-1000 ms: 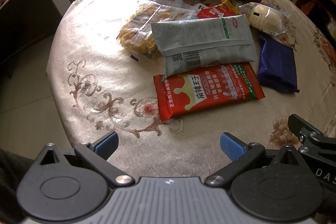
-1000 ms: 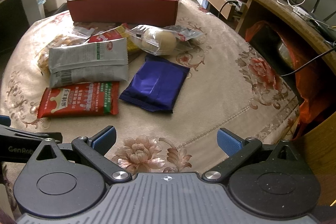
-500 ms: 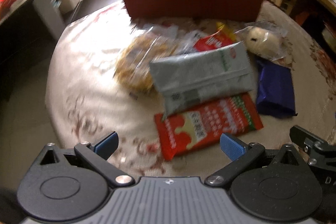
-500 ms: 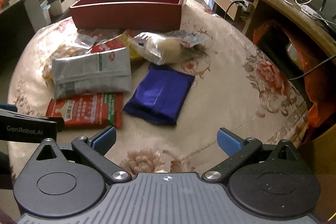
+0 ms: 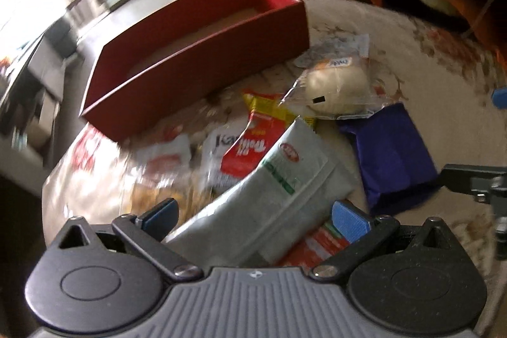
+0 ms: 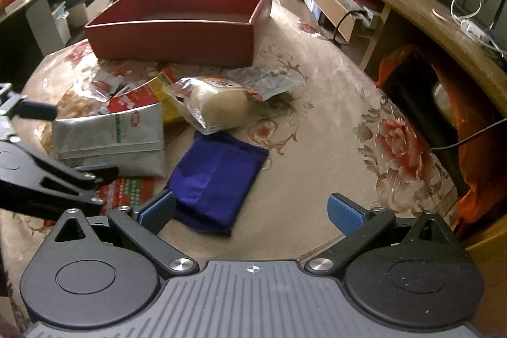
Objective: Organize snacks
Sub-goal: 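Grasp the grey-silver pouch with the left tool while the right tool grasps the red packet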
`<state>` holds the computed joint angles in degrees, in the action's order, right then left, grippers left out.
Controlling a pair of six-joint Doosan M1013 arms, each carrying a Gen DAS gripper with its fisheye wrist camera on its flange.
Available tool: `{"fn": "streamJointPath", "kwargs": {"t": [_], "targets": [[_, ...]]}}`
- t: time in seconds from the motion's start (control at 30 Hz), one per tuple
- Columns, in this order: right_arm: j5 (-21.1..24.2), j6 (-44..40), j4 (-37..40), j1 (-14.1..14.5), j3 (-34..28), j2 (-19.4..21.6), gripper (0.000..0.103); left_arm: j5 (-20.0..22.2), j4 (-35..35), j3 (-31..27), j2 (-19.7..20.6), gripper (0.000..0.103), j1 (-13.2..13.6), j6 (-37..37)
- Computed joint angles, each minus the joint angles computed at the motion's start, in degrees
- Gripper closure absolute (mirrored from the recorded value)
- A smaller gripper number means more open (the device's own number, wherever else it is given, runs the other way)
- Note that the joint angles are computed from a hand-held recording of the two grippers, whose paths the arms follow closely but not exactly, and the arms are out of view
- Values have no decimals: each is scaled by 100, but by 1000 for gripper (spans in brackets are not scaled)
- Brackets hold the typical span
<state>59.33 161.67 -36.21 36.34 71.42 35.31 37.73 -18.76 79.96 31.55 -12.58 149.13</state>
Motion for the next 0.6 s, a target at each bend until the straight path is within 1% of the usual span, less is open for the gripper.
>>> {"fn": "streamJointPath", "kwargs": {"t": [0.07, 0.13, 0.23, 0.3, 0.4, 0.43, 0.53, 0.6], "targets": [[-113, -4, 131, -39, 55, -33, 0, 31, 66, -72, 91, 0, -28, 128], [-199, -14, 226, -61, 99, -56, 0, 155, 207, -179, 198, 0, -69, 23], [-251, -44, 305, -85, 138, -69, 0, 36, 236, -110, 198, 0, -96, 108], [-275, -53, 345, -98, 164, -87, 0, 276, 157, -132, 191, 0, -70, 139], [-350, 4, 364, -112, 232, -129, 0, 463, 179, -106, 175, 0, -32, -4], [-365, 27, 370, -116, 249, -140, 0, 616, 197, -125, 172, 0, -17, -78], [-420, 75, 381, -115, 285, -169, 0, 1268, 236, -267, 210, 4, 48, -346], [-478, 98, 351, -108, 312, -190, 0, 1555, 309, -300, 216, 5, 73, -393]]}}
